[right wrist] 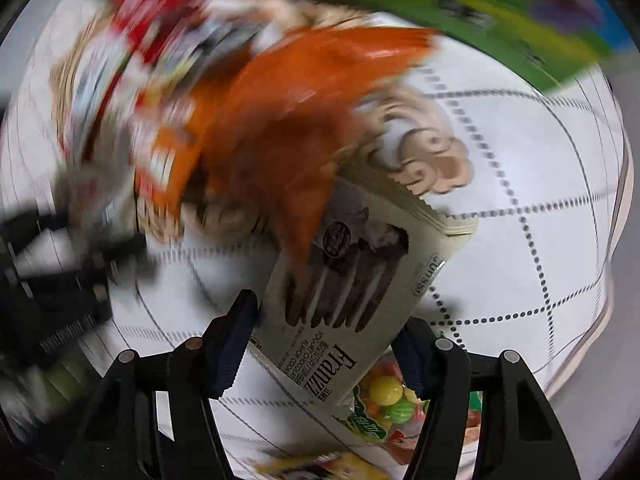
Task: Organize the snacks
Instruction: 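Grasp the cranberry oat cookie with the left tool while the right tool grasps the Franzzi pack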
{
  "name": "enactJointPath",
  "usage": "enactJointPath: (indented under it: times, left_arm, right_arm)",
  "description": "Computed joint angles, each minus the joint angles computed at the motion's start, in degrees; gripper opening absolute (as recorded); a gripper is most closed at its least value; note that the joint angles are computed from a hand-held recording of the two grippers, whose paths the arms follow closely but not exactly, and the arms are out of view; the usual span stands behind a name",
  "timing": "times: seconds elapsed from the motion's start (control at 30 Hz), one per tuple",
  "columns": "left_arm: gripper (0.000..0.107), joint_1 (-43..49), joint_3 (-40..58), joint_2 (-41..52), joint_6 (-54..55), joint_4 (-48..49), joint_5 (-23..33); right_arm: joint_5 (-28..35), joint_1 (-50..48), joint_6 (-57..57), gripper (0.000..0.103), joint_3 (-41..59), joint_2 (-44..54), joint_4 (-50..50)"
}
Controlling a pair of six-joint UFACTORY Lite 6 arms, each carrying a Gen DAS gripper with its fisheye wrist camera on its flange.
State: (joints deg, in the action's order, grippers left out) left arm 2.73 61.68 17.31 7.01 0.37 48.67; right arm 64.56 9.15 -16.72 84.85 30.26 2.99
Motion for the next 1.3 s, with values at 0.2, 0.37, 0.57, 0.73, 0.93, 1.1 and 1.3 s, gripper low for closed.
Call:
enactJointPath:
  times: [0.2, 0.37, 0.57, 0.73, 0.93, 1.1, 1.3]
  left_arm:
    - [0.071, 7.7, -0.2, 1.8, 1.4, -5.6, 1.8]
    - [0.07, 8.0, -0.7, 1.3, 0.3, -2.4, 0.1]
    - [0.056, 0.4, -3.7, -1.6, -1.8, 1.3, -3.0]
    - [0.059, 3.3, -8.7, -3.8, 2.2, -1.5, -3.8]
    - [0.063, 5.3, -8.8, -1.2, 2.1, -1.1, -5.8]
    - [0.063, 3.9, -4.0, 3.8, -0.2, -0.7, -6.9]
    - [0.056, 1.8, -7.3, -3.7, -1.2, -1.0, -4.2]
  right_arm:
    - [-4.1, -7.4, 6.1, 0.068, -4.0, -3.6, 8.8]
    - [-8.1, -9.1, 10.8, 0.067, -6.8, -4.7, 9.7]
    - [-10.5, -5.6, 2.0, 0.056, -15.5, -11.2, 9.8]
    - [-6.9, -7.7, -2.7, 0.059, -19.2, -13.4, 11.3]
    - [-10.8, -2.9, 8.5, 0.072, -18.6, -18.6, 3.8]
    - [-11.8, 7.7, 22.1, 0.072, -21.7, -20.1, -1.9]
    - [-17.7, 12.9, 29.2, 0.062, -32.0, -24.5, 0.3]
